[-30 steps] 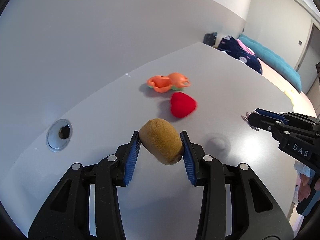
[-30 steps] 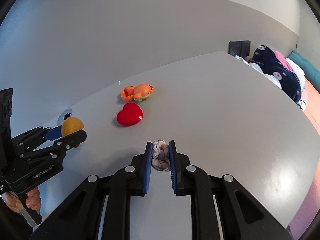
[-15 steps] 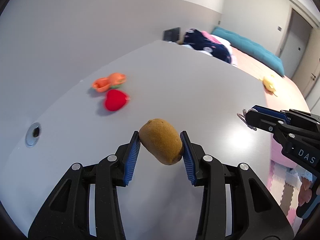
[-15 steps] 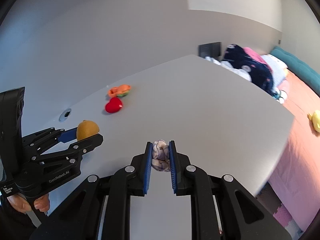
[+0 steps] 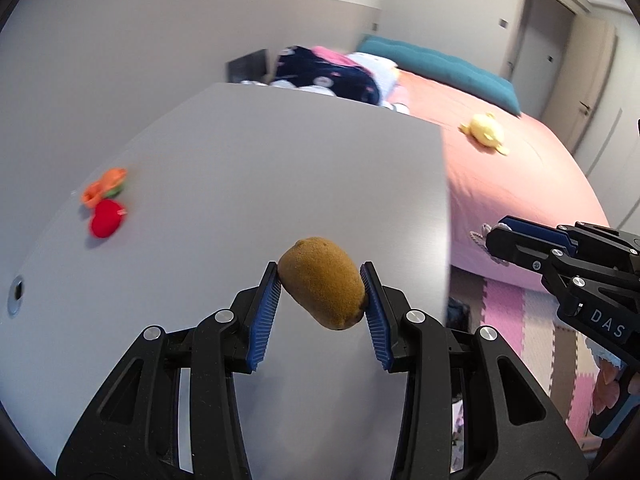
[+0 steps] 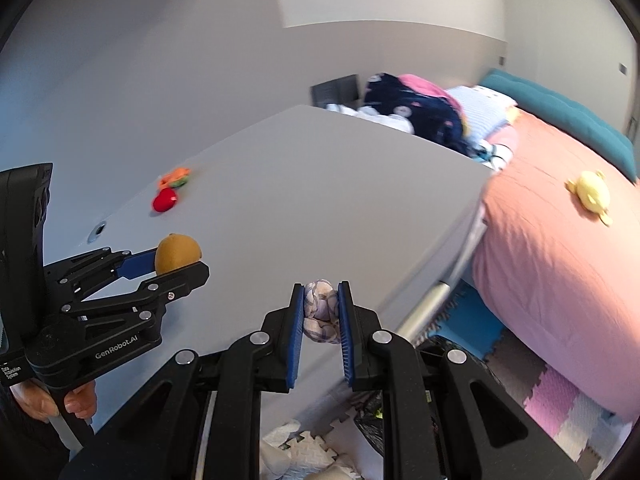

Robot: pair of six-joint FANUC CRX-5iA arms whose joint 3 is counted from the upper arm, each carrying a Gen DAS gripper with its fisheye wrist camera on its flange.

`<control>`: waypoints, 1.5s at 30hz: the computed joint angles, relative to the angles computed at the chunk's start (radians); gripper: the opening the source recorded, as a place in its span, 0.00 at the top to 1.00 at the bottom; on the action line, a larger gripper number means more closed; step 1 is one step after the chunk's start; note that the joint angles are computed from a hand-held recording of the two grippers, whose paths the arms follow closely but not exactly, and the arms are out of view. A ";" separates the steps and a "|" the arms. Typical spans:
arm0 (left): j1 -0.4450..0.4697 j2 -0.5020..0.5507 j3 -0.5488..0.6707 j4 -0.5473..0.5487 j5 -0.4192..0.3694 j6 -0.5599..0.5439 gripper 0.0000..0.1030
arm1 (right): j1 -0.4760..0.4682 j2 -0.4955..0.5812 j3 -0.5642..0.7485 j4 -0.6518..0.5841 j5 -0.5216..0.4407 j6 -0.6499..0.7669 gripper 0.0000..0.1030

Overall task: Collect trash
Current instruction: 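Carry the tan plush and flower scrunchie with both grippers over the bin, then open both grippers to drop the plush and scrunchie into the bin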

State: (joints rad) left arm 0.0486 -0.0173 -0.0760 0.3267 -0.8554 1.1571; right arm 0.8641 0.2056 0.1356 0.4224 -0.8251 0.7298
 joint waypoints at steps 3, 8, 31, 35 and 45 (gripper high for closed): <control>-0.047 0.016 0.015 -0.005 -0.005 -0.001 0.61 | -0.009 -0.056 -0.080 0.034 0.010 -0.059 0.83; -0.121 0.046 0.046 -0.008 -0.018 -0.006 0.61 | -0.026 -0.144 -0.195 0.080 0.012 -0.146 0.83; -0.360 0.211 0.195 -0.026 -0.088 -0.042 0.60 | -0.105 -0.395 -0.499 0.155 -0.024 -0.377 0.83; -0.360 0.226 0.208 -0.020 -0.105 -0.040 0.58 | -0.111 -0.393 -0.495 0.131 -0.029 -0.360 0.72; -0.363 0.205 0.204 -0.089 -0.062 0.020 0.06 | -0.113 -0.386 -0.523 0.238 -0.068 -0.482 0.35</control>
State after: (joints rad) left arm -0.3143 0.1873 0.1279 0.2375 -0.9178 1.1772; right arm 0.7512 -0.1802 -0.3873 0.6606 -0.8935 0.2480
